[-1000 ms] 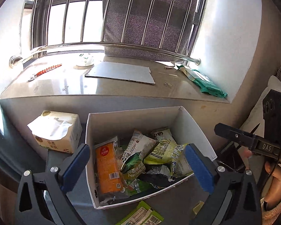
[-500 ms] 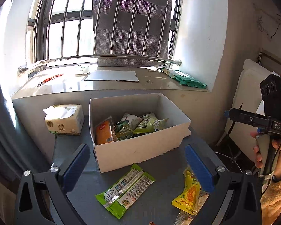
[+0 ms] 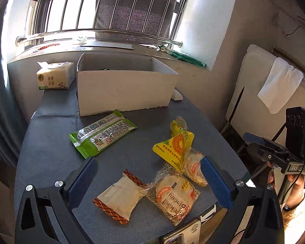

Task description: Organize snacks

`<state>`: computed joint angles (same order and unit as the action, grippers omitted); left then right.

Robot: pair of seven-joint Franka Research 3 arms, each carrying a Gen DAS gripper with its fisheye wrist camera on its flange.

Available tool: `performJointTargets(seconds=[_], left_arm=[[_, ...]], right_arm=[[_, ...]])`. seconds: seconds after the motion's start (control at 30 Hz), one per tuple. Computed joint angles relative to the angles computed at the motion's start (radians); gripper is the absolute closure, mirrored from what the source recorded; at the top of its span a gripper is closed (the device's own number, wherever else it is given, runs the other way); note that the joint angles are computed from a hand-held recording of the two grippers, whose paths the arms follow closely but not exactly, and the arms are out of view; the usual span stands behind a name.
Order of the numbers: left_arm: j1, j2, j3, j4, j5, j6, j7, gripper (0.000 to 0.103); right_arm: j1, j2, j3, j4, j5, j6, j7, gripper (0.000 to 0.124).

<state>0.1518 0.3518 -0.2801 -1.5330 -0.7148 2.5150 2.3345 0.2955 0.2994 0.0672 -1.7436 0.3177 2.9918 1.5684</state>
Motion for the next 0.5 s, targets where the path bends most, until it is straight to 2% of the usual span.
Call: performJointTargets(seconds=[0.13, 0.3, 0.43, 0.5], left_arm=[[-0.006, -0.011, 0.005, -0.027, 0.022, 0.013, -0.016, 0.000], [-0.009, -0.002, 0.015, -0.026, 0.048, 0.014, -0.047, 0.000], [-0.004, 0.001, 0.014, -0.033, 0.060, 0.013, -0.057, 0.000], [0.000, 0.006, 0.012, -0.030, 0.062, 0.011, -0.064, 0.000]], right_arm=[[0.061, -0.008, -0.086, -0.040, -0.114, -0.054, 0.111, 0.021], [0.004, 0.040, -0.027, 0.016, -0.078, -0.093, 0.074, 0.021], [0.005, 0.140, -0.027, 0.179, -0.089, -0.228, 0.070, 0.021], [-0.022, 0.204, 0.013, 0.271, -0.044, -0.270, 0.021, 0.021]])
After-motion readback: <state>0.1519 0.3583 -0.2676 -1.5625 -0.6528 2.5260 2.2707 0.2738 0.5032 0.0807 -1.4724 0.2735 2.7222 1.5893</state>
